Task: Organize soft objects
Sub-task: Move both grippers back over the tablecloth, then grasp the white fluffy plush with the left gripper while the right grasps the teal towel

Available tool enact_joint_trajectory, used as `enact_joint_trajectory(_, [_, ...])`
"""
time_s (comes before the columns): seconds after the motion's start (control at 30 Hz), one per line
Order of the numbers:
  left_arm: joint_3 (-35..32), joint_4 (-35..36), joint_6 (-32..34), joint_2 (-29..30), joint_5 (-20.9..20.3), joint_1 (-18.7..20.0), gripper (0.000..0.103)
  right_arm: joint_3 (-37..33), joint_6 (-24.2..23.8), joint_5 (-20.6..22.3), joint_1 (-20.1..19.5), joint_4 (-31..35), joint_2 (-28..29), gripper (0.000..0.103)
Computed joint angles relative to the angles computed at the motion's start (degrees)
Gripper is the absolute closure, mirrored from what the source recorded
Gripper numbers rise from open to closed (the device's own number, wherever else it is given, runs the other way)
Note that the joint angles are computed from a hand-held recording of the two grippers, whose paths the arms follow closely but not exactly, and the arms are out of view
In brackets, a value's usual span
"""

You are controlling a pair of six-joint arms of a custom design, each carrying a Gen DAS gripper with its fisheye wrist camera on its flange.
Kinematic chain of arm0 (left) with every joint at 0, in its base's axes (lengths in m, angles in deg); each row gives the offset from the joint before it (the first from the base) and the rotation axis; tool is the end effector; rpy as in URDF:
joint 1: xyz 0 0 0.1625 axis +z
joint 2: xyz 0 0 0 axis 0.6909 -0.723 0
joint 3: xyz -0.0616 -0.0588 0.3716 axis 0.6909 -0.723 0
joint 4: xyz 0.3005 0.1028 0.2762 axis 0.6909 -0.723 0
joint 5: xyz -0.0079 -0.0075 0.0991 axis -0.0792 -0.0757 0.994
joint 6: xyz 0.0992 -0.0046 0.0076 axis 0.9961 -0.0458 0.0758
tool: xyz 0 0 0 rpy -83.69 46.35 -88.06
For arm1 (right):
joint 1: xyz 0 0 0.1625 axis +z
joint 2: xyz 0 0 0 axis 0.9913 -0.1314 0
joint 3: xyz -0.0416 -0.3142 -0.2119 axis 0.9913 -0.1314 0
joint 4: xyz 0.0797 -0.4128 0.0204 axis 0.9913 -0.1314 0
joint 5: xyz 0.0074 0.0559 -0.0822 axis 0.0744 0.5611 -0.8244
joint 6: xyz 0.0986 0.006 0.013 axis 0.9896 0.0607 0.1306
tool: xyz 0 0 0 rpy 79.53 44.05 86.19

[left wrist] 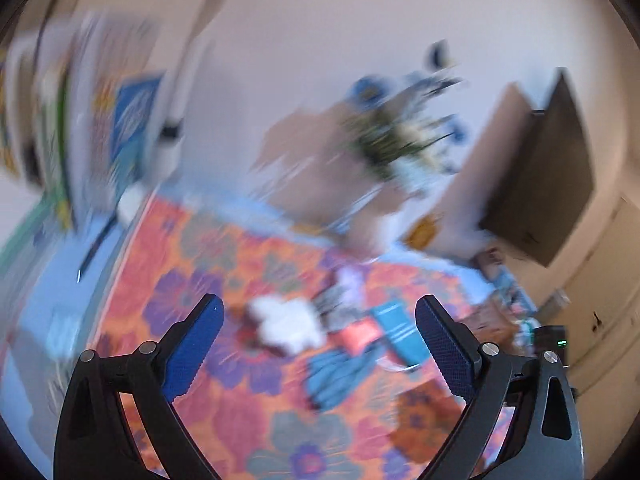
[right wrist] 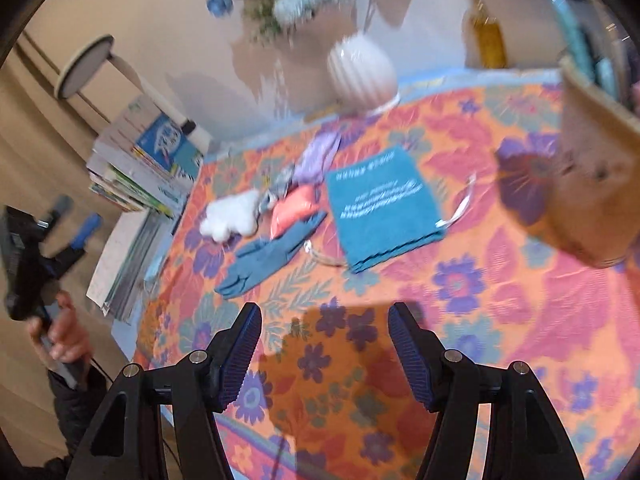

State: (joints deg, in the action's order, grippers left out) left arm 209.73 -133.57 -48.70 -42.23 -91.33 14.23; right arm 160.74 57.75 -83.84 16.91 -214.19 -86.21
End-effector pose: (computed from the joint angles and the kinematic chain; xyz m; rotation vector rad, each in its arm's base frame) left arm 0.0239 -0.3395 0.3164 0.1035 2.4254 -1.3541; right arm 0.1974 -0.4544 0.0166 0.7414 -2.8745 0.3757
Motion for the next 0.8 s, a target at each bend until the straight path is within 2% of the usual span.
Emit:
enact_joint_trajectory(0.1, [-2.1, -6.0, 0.9, 7.7, -9.2, 9.4, 0.006, -2.2, 0.3, -1.1, 0.8, 1.2, 2.9, 0.039])
enact_joint_trajectory(0.2, [-4.8, -10.0, 1.3, 14.4, -15.1, 14.7, 0.006, -3.8, 0.6, -3.4, 2.1, 0.9, 4.5, 0.039])
enact_joint_trajectory(0.23, [-6.0, -11.2, 1.5, 17.1, -16.3, 16.3, 0.006, -4.8, 1.0, -5.5, 2.8, -0.4, 5.6, 0.038])
enact_joint_trajectory(0.27, [-7.0, -12.1, 1.6, 19.4, -16.1, 17.2, 0.006, -5.3, 1.1, -7.6, 3.3, -1.7, 6.0, 0.037])
enact_joint_trajectory(0.33, [-9.1, -13.5, 1.9, 23.9, -15.4, 18.3, 0.006, -7.1, -0.1, -13.3, 4.6, -7.6, 8.7, 0.021])
enact_joint_trajectory(0.4, [-10.8, -14.6, 2.1, 27.5, -14.8, 19.2, 0.006, -8.6, -1.2, -15.7, 4.6, -12.3, 10.9, 0.015])
enact_joint_trajectory(0.47, [-12.6, -15.8, 2.1, 30.9, -15.5, 20.6, 0.006, -10.8, -0.9, -15.3, 3.5, -12.8, 12.2, 0.015])
enact_joint_trajectory(0.6, [-14.2, -18.5, 2.7, 35.1, -16.7, 22.2, 0.006, -15.1, 1.2, -14.0, 1.7, -8.8, 14.5, 0.015])
enact_joint_trajectory(0.7, [-14.4, -18.8, 4.1, 35.6, -17.0, 22.2, 0.007, -18.0, 0.6, -15.5, 1.6, -7.0, 16.9, 0.015])
enact_joint_trajectory(0.8, [-14.6, -18.7, 4.1, 35.8, -18.0, 22.7, 0.007, -18.8, -1.4, -14.1, 2.0, -6.4, 18.3, 0.01])
